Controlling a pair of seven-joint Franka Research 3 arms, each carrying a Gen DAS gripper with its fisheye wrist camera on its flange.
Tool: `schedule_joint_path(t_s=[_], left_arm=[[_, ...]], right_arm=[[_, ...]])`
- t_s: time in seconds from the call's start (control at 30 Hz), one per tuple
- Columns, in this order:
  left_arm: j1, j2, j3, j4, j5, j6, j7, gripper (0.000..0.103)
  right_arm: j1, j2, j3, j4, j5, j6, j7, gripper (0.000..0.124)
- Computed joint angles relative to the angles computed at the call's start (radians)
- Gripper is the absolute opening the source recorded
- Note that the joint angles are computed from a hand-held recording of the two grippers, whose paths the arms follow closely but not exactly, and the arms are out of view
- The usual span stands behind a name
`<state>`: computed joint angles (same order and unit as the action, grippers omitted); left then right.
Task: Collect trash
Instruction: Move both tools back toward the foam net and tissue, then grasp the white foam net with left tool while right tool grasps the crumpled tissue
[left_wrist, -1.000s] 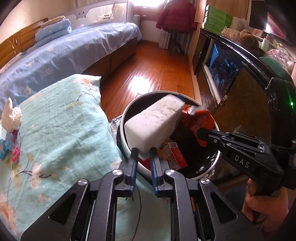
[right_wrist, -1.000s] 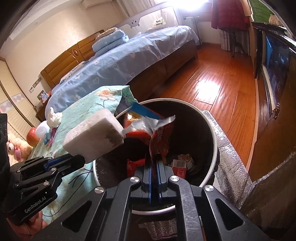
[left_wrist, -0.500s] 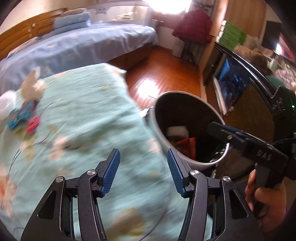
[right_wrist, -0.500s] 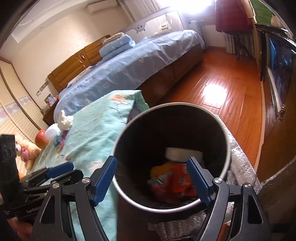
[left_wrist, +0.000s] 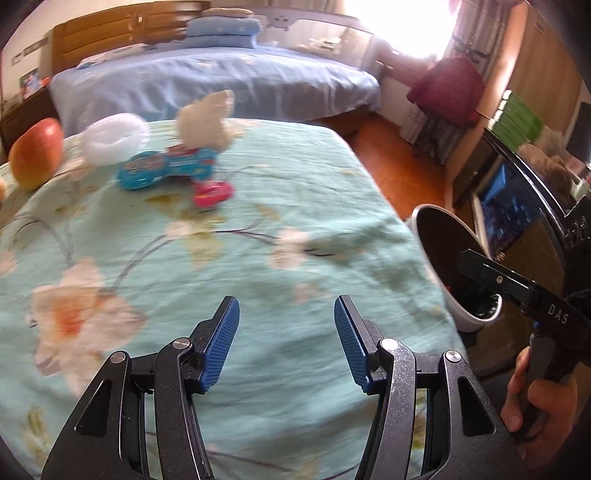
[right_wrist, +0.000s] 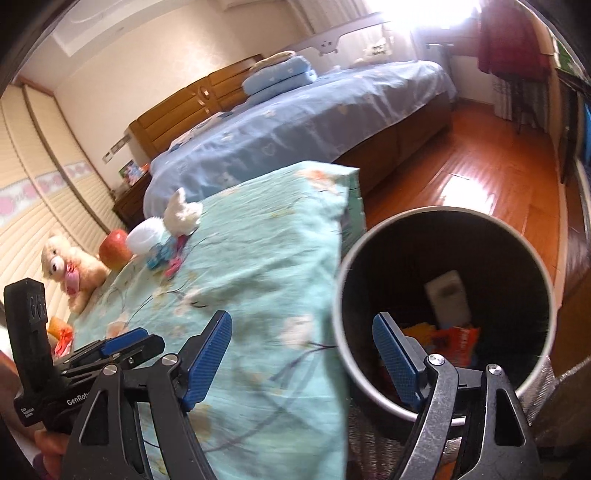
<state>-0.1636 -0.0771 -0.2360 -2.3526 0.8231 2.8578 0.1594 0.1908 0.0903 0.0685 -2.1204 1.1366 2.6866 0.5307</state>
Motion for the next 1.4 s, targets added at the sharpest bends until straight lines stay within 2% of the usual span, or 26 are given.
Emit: schedule_joint_path(t_s=[0.37, 0.73, 1.2, 1.4], left_arm=[[0.082, -0.104, 0.011, -0.114, 0.01, 0.007, -0.042, 0.054], [0.174, -0.127, 0.034, -0.131, 0.003, 0.005, -0.008, 0.054], [0.25, 0.003, 0.108, -0.004, 0.031, 0.018, 0.067, 0.054], [0.242, 0.092, 0.145, 0.088, 0.057, 0.02, 0.127, 0.054]], right_arm=[[0.058, 0.05, 0.048, 0.047, -0.057, 0.003, 0.034, 0.08], [0.085, 0.153, 0.093, 0.181, -0.126, -0.023, 0.093, 0.08], [0.096, 0.352, 0.145, 0.454, -0.264, -0.058, 0.229, 0.08], [0.104, 0.462, 0.164, 0.601, -0.32, -0.065, 0.297, 0.08]])
